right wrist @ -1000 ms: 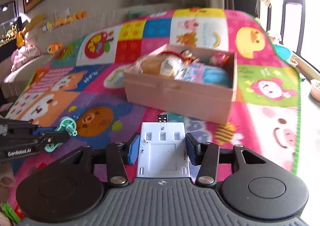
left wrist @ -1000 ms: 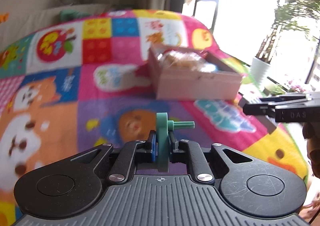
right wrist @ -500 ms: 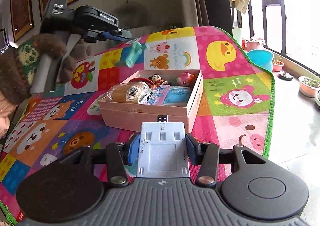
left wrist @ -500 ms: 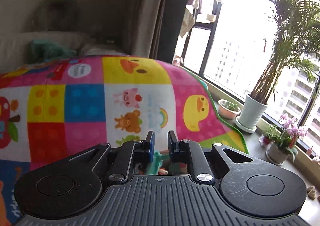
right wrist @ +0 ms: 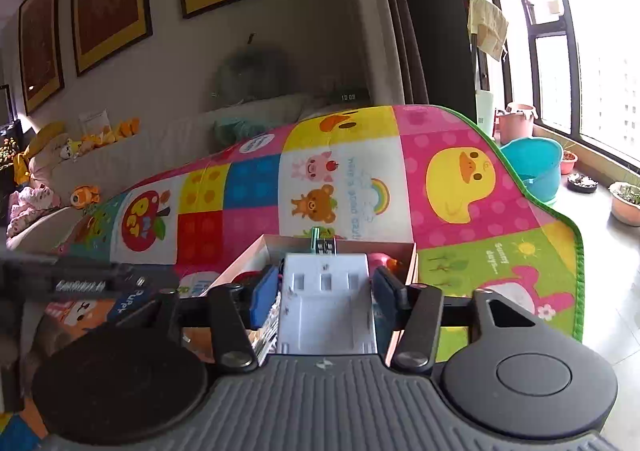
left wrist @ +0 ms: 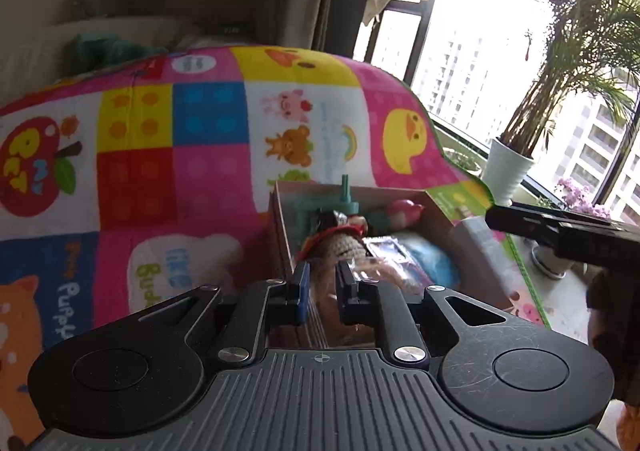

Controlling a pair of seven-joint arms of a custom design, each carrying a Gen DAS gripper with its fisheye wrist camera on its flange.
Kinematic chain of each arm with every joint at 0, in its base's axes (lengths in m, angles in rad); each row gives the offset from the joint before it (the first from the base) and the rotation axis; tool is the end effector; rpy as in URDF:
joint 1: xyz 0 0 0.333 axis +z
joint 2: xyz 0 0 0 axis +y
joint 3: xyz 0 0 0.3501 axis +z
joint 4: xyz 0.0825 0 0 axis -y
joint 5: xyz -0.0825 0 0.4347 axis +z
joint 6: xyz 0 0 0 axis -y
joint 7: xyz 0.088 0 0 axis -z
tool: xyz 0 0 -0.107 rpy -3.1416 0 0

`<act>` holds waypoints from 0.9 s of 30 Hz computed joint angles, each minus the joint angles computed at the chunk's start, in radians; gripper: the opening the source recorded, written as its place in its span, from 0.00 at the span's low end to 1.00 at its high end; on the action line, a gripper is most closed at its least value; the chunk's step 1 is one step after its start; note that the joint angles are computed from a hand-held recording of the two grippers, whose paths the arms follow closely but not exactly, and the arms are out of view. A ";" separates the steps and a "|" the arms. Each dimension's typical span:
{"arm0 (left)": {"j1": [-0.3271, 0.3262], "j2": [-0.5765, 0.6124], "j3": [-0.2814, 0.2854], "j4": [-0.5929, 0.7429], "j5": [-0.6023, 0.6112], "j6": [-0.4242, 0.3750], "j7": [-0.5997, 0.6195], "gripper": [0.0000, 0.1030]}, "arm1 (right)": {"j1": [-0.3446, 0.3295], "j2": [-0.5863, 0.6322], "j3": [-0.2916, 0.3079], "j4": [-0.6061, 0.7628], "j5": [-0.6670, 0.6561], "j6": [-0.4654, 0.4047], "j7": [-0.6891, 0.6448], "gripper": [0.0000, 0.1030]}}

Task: Organize objects
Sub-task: 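Carry the teal toy to the pink box with the left gripper while the right carries the reader, then release the white reader into the pink box with the right gripper while the left releases the teal toy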

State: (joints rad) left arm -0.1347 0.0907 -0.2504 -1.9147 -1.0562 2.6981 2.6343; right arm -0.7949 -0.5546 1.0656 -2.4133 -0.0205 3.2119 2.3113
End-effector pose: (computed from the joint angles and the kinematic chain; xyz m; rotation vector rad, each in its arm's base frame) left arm 0.6349 -0.2204 0.5256 -1.1993 2.3141 -1.3474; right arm 0.4958 0.2100 0.5364 -1.3159 1.6532 -0.8873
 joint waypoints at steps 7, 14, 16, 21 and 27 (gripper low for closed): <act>0.015 0.016 0.012 -0.001 0.042 -0.080 -0.069 0.15 | 0.041 -0.029 -0.025 -0.065 0.013 -0.003 0.029 0.71; -0.025 0.104 0.007 0.066 0.325 0.013 -0.320 0.16 | 0.221 -0.012 -0.136 -0.145 -0.071 -0.110 -0.017 0.71; -0.019 0.128 -0.005 0.084 0.389 0.014 -0.365 0.16 | 0.208 0.005 -0.116 -0.135 -0.108 -0.132 -0.005 0.69; 0.016 0.123 -0.038 0.067 0.490 0.039 -0.419 0.34 | 0.153 0.048 -0.067 -0.106 -0.179 -0.125 0.064 0.55; 0.070 0.069 -0.034 -0.005 0.483 0.090 -0.408 0.41 | 0.082 0.120 0.003 -0.026 -0.276 -0.128 0.102 0.57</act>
State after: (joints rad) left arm -0.0644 0.1599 -0.2845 -1.9201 -0.5728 2.7877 2.2263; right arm -0.7134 -0.4344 1.0689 -2.4394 -0.2970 3.0835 2.4130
